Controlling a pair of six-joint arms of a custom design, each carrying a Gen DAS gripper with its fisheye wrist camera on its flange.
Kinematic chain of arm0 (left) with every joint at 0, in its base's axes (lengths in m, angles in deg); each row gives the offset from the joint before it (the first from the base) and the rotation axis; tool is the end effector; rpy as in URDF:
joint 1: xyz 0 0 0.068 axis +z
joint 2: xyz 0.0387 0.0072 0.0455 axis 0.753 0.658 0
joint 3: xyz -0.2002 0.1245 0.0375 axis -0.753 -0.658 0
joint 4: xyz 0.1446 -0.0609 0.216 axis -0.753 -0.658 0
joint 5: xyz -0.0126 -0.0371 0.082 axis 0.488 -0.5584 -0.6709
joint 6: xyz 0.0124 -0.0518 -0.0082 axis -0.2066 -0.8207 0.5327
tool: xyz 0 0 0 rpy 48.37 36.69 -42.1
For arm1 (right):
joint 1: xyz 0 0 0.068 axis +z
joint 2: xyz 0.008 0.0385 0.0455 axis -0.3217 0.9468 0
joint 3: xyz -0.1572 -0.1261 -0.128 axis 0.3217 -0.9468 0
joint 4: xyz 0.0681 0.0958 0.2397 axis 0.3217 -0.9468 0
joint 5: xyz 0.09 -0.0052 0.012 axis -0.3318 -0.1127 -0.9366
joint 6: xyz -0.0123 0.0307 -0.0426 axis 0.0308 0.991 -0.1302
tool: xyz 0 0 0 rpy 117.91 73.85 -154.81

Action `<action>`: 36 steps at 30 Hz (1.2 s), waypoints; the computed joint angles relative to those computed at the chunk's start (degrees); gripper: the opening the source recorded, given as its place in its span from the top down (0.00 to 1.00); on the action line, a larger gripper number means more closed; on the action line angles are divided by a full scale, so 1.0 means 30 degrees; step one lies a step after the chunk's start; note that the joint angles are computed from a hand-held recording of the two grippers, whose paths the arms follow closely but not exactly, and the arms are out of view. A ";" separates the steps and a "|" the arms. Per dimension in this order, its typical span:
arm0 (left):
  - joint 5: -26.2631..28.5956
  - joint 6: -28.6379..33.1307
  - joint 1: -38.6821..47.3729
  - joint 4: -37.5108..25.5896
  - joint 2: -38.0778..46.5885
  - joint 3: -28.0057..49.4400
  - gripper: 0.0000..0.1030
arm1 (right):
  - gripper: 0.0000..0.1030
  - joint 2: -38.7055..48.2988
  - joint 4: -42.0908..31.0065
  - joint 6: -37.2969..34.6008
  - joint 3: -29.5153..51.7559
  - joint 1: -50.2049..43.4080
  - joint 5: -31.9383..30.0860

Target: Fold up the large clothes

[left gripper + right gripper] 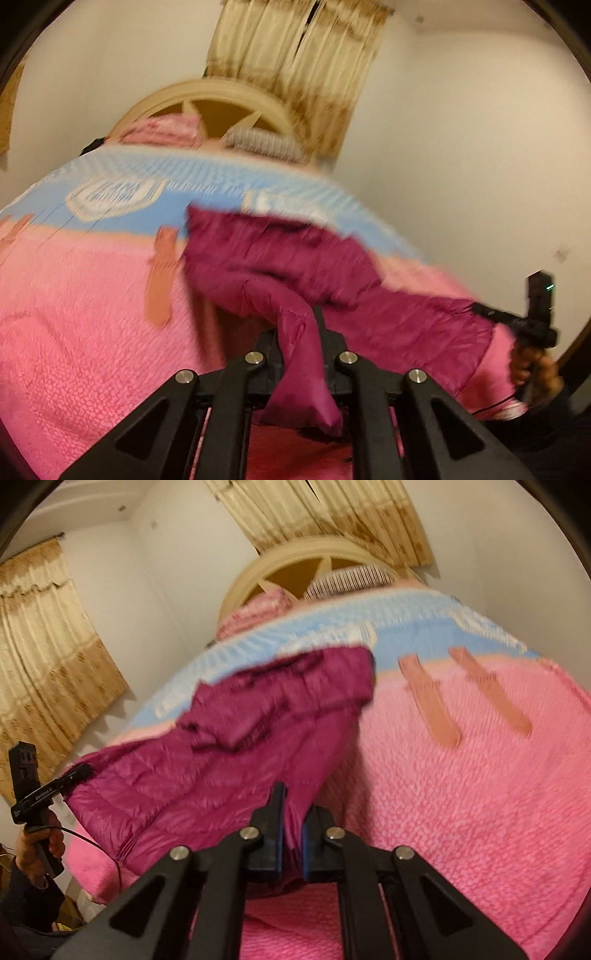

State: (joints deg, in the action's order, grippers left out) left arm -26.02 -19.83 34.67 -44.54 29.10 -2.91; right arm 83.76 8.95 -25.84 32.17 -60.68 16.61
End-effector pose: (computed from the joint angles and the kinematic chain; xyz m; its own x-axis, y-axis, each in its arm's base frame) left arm 0.1620 -0.0524 0.3126 -0.5605 -0.0672 -0.8254 0.3861 0.8606 -0.3321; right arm 0.1396 -0.0879 0.2763 -0.6486 0.1566 -0.7448 -0.2078 0.9050 0.3713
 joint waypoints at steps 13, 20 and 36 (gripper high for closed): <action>-0.1807 0.3225 0.1168 0.2774 0.8736 0.4592 0.91 | 0.92 0.2609 0.6527 0.7143 0.4784 0.4284 0.1453; -0.5542 0.3855 -0.0031 0.5525 1.5988 0.8020 0.87 | 0.92 0.8990 1.1999 1.0782 0.6757 0.8919 0.6902; -1.0869 0.0409 -0.0269 0.9502 1.9328 0.9042 0.01 | 0.76 1.9372 1.3789 1.2365 1.3349 1.0412 0.9330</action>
State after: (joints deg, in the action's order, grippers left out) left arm -58.63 -18.61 33.86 -16.04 87.09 24.21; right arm 141.87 50.32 11.26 72.22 -29.44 44.60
